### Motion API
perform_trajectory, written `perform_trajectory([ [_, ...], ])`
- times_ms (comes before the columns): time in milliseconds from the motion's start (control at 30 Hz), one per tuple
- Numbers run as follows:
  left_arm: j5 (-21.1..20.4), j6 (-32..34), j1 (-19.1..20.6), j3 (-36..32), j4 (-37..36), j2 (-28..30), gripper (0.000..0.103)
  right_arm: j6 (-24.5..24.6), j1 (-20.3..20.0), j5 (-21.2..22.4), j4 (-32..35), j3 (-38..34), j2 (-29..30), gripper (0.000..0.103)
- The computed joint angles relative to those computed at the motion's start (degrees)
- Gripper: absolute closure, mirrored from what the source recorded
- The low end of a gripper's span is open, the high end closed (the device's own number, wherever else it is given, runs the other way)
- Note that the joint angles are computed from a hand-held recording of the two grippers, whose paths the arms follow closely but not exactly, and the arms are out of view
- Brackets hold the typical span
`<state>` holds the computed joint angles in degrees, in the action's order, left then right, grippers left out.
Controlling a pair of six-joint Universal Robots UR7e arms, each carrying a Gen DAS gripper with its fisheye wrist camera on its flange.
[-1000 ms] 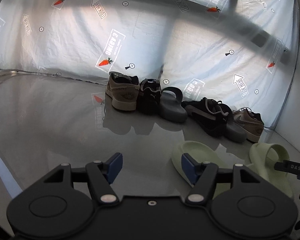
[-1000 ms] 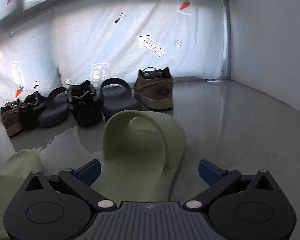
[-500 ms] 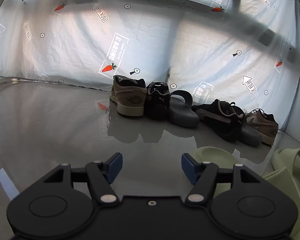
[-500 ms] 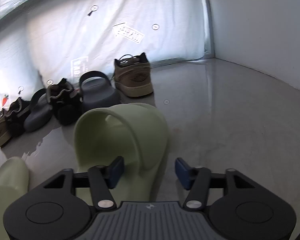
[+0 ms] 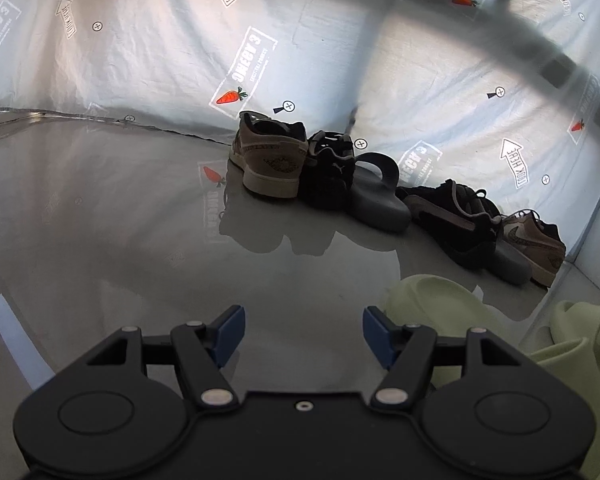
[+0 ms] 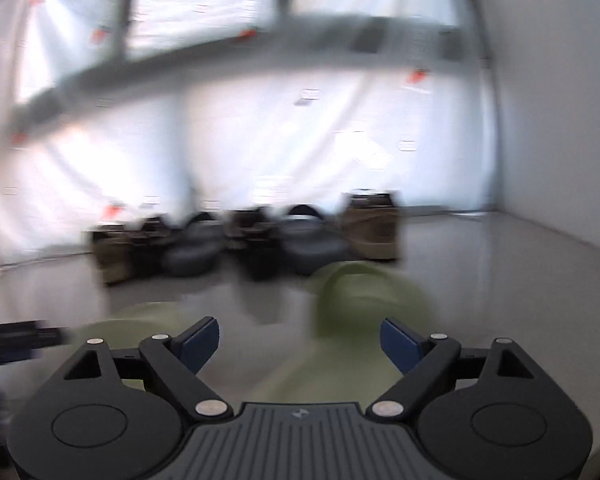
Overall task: Organize scattered shoes
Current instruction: 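Lower the slide next to its partner and open the right gripper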
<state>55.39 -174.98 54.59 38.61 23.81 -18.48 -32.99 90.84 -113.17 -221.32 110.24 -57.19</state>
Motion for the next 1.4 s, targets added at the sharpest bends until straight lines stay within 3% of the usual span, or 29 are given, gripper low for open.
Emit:
perform_trajectory([
  [67, -1.06, -0.58, -0.14, -0.36, 0.24, 0.28, 0.037, -1.89, 1.13, 0.46, 5.85, -2.48, 2.21, 0.009],
  [133, -1.72, -1.24, -0.17, -0.86, 0.61, 0.62, 0.037, -4.33, 2.02, -0.77, 4.83, -5.08, 5.03, 0.004],
  [267, -1.31, -0.23, -0.18, -3.98, 3.72, 2.24, 0.037, -0.87, 2.52, -1.76, 12.33, -7.54, 5.01, 0.003],
  [400, -0.43, 0.38, -0.09, -1.91, 1.84, 1.17, 0.037, -5.48, 3.11, -5.29, 15.06, -9.16, 7.23, 0.003],
  [500, -0.38, 1.40, -0.19, -0.85, 0.62, 0.72, 0.037, -5.33, 2.96, -6.45, 9.86, -8.95, 9.25, 0.003],
  [600, -0.14, 1.38, -0.13, -1.25, 0.98, 0.92, 0.037, -4.33, 3.81, -12.52, 5.20, -11.68, 11.79, 0.003],
  [833, 0.35, 1.21, -0.04, -1.21, 0.94, 0.84, 0.037, -3.61, 1.95, -16.68, 3.67, -13.19, 10.43, 0.003],
  [967, 0.47, 1.16, -0.03, -1.13, 0.94, 0.82, 0.037, -4.05, 0.61, -16.49, 3.32, -13.37, 9.39, 0.003],
  [1133, 0.71, 1.11, 0.03, -0.87, 0.67, 0.66, 0.037, -6.07, -0.74, -12.38, 5.06, -10.47, 6.11, 0.002],
  [1200, 0.85, 1.06, 0.06, -0.74, 0.53, 0.59, 0.037, -8.23, -1.37, -6.85, 0.71, -6.47, 3.81, 0.002],
  [1300, 1.01, 1.05, 0.09, -0.70, 0.46, 0.57, 0.037, -8.27, -2.36, -2.43, -6.66, -1.56, 0.79, 0.002],
  [1333, 1.11, 1.09, 0.12, -0.68, 0.44, 0.55, 0.037, -8.36, -2.51, -3.54, -9.12, -1.07, 0.37, 0.002],
  [1400, 1.17, 1.07, 0.12, -0.83, 0.57, 0.64, 0.037, -11.48, -2.11, -9.80, -11.76, -2.60, 0.44, 0.002],
])
